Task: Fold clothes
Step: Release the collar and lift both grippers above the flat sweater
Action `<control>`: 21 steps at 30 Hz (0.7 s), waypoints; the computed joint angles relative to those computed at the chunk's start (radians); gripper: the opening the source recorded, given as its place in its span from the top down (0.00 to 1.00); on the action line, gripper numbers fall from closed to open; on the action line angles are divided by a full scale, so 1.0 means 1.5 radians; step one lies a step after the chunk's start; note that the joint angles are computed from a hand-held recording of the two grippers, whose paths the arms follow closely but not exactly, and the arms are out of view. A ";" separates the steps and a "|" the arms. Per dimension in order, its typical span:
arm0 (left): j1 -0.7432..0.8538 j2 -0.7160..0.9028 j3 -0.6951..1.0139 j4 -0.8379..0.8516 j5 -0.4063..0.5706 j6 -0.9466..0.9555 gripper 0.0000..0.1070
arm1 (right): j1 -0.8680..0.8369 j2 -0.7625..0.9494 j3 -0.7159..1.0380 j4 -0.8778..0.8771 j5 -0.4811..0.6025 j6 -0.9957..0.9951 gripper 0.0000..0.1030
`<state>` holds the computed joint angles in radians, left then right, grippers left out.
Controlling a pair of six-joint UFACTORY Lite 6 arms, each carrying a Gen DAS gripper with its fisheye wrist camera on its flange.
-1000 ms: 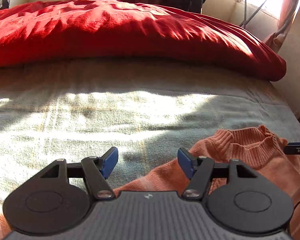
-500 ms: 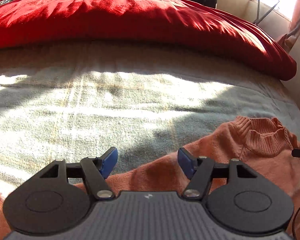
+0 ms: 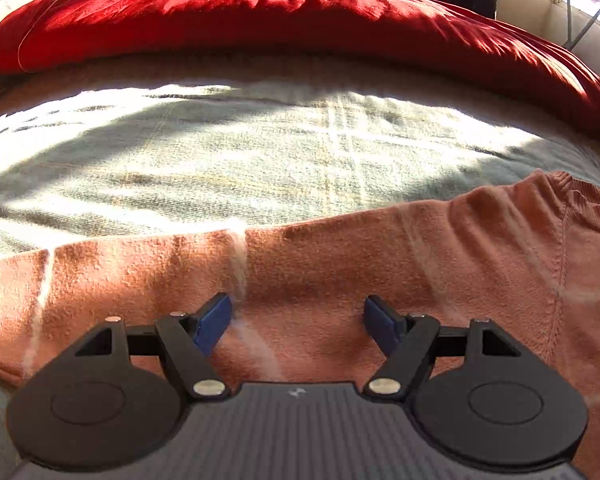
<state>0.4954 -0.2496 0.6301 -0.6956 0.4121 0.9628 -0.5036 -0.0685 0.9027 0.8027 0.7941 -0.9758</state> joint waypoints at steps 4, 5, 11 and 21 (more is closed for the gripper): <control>-0.022 -0.002 0.061 0.082 0.060 -0.111 0.33 | 0.005 0.003 0.056 -0.056 -0.014 0.094 0.05; -0.036 -0.004 0.074 0.039 0.082 -0.077 0.33 | 0.005 0.011 0.071 -0.027 -0.001 0.081 0.05; -0.217 0.150 0.195 -0.260 0.185 0.061 0.32 | 0.127 0.057 0.117 0.064 -0.027 0.072 0.03; -0.389 0.238 0.237 -0.181 -0.026 -0.049 0.37 | 0.121 -0.029 0.027 -0.094 -0.062 0.140 0.03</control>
